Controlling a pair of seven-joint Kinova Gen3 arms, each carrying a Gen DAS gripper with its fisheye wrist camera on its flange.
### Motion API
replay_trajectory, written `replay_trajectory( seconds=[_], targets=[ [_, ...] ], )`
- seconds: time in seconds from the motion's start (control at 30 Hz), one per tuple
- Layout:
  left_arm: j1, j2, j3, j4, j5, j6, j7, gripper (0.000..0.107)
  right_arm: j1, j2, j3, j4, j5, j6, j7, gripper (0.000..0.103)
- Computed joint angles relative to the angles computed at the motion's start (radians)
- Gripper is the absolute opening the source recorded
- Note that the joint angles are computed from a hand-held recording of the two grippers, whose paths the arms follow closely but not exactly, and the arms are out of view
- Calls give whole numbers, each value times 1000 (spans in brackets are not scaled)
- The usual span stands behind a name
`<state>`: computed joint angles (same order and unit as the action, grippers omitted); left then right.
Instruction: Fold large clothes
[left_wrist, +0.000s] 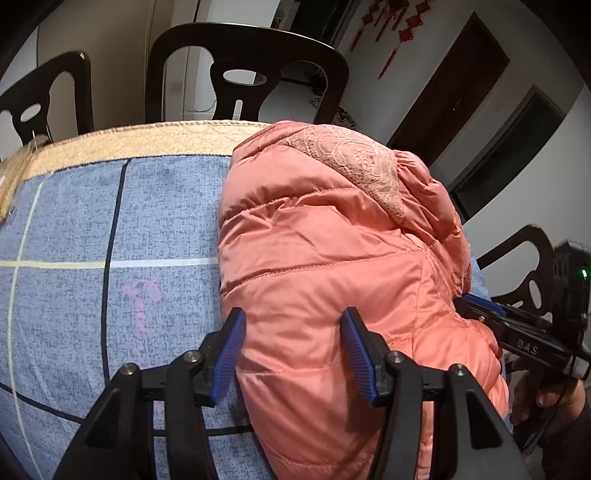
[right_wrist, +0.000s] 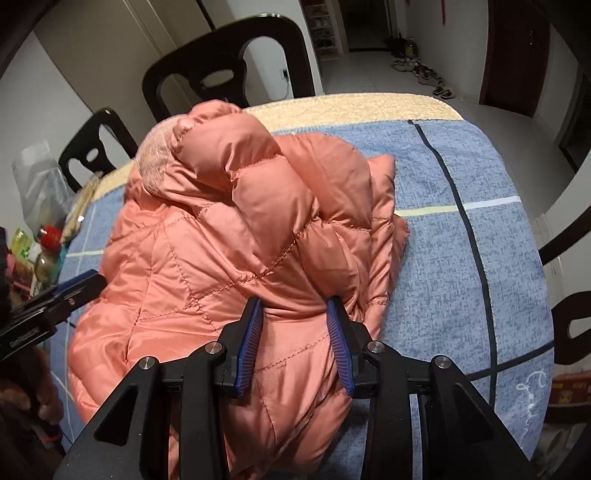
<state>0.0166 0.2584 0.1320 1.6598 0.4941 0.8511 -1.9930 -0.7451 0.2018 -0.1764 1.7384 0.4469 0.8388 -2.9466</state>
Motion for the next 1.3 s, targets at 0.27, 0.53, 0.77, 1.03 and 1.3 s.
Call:
replay_trajectory(
  seconds=[0.27,0.53,0.77,1.03,1.3],
  targets=[
    [-25,23,-3,12,39,-8,-6,72,-94,0,-18,-20,174,119,-143,62],
    [35,18,-5,-5,-71,-44,58,72,4,-44,19,103,45,-95,-151,77],
    [40,25,5,-11,-93,-56,72,76,194,-66,-57,228,-114,-344,-63,79],
    [-57,99,46,-32,81,0,-19,91,311,-60,-80,284,-391,-481,224,79],
    [-67,189,57,-68,156,27,-57,99,370,-21,-96,293,-610,-541,435,80]
  ],
)
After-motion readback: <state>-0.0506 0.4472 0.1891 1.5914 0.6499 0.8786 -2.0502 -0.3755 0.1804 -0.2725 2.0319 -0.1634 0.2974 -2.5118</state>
